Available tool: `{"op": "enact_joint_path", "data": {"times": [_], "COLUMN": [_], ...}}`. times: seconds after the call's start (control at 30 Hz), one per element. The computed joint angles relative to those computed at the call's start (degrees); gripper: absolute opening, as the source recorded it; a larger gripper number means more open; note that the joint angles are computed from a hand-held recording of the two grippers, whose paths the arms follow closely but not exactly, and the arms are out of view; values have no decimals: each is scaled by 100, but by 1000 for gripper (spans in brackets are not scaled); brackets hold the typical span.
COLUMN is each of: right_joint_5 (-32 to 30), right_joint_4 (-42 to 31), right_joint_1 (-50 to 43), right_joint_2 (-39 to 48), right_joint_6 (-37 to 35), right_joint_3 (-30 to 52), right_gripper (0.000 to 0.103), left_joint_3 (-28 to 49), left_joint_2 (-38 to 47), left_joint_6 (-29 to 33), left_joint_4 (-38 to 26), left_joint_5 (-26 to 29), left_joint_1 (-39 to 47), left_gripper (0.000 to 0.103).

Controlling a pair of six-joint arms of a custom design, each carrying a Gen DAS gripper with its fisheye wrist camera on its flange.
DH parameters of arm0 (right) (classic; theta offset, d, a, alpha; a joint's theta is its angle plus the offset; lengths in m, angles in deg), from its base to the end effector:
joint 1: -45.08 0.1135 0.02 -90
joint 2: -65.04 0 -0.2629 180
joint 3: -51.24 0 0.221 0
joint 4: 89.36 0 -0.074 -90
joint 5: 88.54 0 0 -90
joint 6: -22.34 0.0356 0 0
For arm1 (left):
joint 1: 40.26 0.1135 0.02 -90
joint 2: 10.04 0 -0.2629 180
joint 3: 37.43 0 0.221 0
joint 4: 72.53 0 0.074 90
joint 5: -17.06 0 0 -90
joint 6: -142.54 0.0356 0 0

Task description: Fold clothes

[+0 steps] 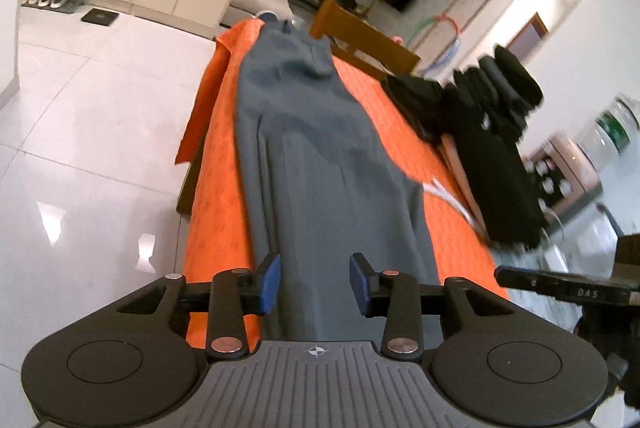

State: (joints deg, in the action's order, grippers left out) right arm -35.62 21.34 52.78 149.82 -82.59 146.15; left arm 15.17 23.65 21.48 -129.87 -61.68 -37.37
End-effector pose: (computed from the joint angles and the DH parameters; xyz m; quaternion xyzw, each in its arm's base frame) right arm 0.2608 0.0569 0.3262 -0.2622 0.8796 0.2900 0.2708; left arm 0.0959 -0.0021 0.2633 -0.2208 0.8695 -0.1910 0.3984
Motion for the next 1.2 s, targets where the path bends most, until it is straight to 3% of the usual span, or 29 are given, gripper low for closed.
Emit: {"op": "enact_joint_path", "data": {"times": [0.2, 0.4, 0.53, 0.67, 0.77, 1.0, 1.1, 1.13, 1.2], "right_joint_5": [149, 363, 253, 315, 356, 201, 210, 190, 170], "right_joint_4": [282, 187, 30, -110, -117, 67, 12, 0, 6], "right_joint_1": [528, 840, 948, 1059, 1048, 947, 954, 953, 963], "right_joint_2": [1759, 3174, 3806, 4265, 4416, 4516, 4510, 4508, 4496], "right_joint_6": [632, 838, 1003, 1017, 1010, 1064, 1064, 1076, 1072], "right_joint_3": [1633, 2952, 3602, 4057, 4086, 3925, 3968, 3981, 3978], "right_gripper": [39, 39, 38, 25, 18, 14, 16, 19, 21], "left_joint_3": [71, 22, -8, -19, -33, 2, -72, -95, -138], "left_joint_2": [1723, 2839, 3195, 3382, 3304, 3439, 3468, 3435, 3322], "left_joint_6": [-288, -747, -1005, -1193, -1326, -1558, -1647, -1666, -1672], "left_joint_4": [1585, 2528, 2749, 2785, 2770, 2837, 2914, 2933, 2944], "left_joint_5": [-400, -861, -895, -717, -671, -619, -718, -716, -722], "left_joint_1": [-121, -199, -3, 159, 155, 2, -70, -68, -67], "left_gripper": [44, 49, 48, 47, 47, 47, 30, 20, 13]}}
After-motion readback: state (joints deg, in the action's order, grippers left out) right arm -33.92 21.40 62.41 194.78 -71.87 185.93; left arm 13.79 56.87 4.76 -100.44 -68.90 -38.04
